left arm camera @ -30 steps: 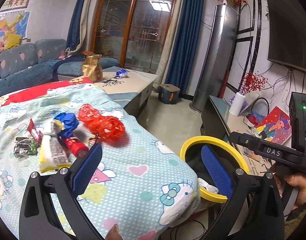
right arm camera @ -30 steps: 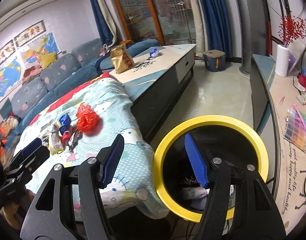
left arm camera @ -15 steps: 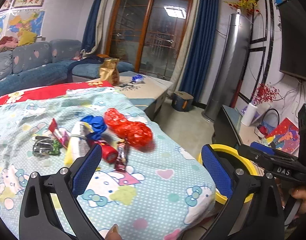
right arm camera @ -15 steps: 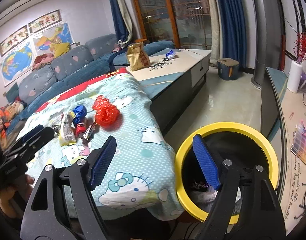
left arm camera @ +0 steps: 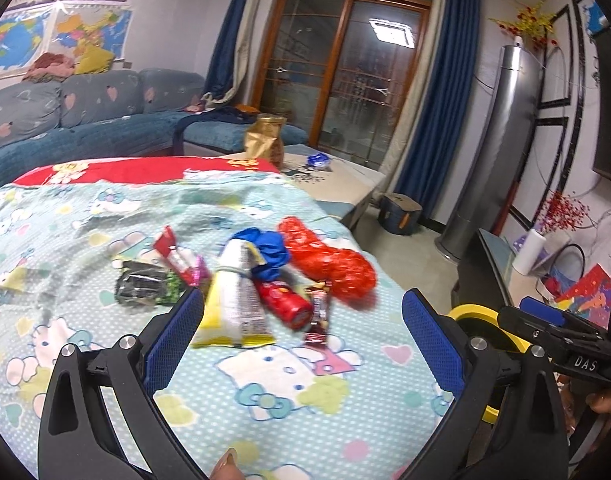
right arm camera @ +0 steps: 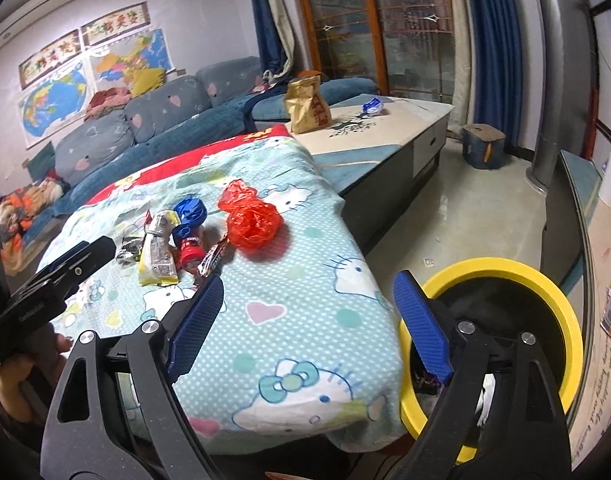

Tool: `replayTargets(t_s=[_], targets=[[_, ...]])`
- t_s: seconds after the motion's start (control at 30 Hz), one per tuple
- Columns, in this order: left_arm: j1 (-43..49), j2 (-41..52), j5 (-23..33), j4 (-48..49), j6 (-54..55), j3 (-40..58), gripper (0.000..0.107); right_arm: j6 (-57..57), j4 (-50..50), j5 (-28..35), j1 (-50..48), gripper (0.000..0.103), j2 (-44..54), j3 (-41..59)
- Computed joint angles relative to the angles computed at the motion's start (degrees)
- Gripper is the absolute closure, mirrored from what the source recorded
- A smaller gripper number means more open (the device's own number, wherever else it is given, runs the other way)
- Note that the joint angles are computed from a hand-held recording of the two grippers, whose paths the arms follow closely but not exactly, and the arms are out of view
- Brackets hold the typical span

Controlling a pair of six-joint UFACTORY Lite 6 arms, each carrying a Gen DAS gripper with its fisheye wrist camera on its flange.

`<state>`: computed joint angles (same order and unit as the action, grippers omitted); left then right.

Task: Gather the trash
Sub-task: 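Move both tools back toward the remaining trash on the bed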

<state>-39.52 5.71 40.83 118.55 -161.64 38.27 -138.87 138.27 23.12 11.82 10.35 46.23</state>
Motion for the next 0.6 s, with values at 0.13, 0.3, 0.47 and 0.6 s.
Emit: replayTargets(t_s=[0.13,0.3,0.47,0.6], targets=[[3.12,-1.05,-1.07,1.28,-1.44,-1.79,0.011,-0.31,0.66,-1.01,1.95,0.024,3.26,3.92],[7.12,-1.38,-2.36,4.13,-4.06,-3.73,0.011,3.15,-1.80,-2.49,4.31,0.024,9.25,11.19],[11.29,1.23,-4.43,8.60,-8.46,-3.37,0.011,8.90,-5.91,-5.43,6.54,0.024,17.77,21.12],[13.71,4.67,-6.43,12.72,-12.18,-1.15,0.011,19.64,-15.04,-7.53,7.32,0.024,24.92,29.89]])
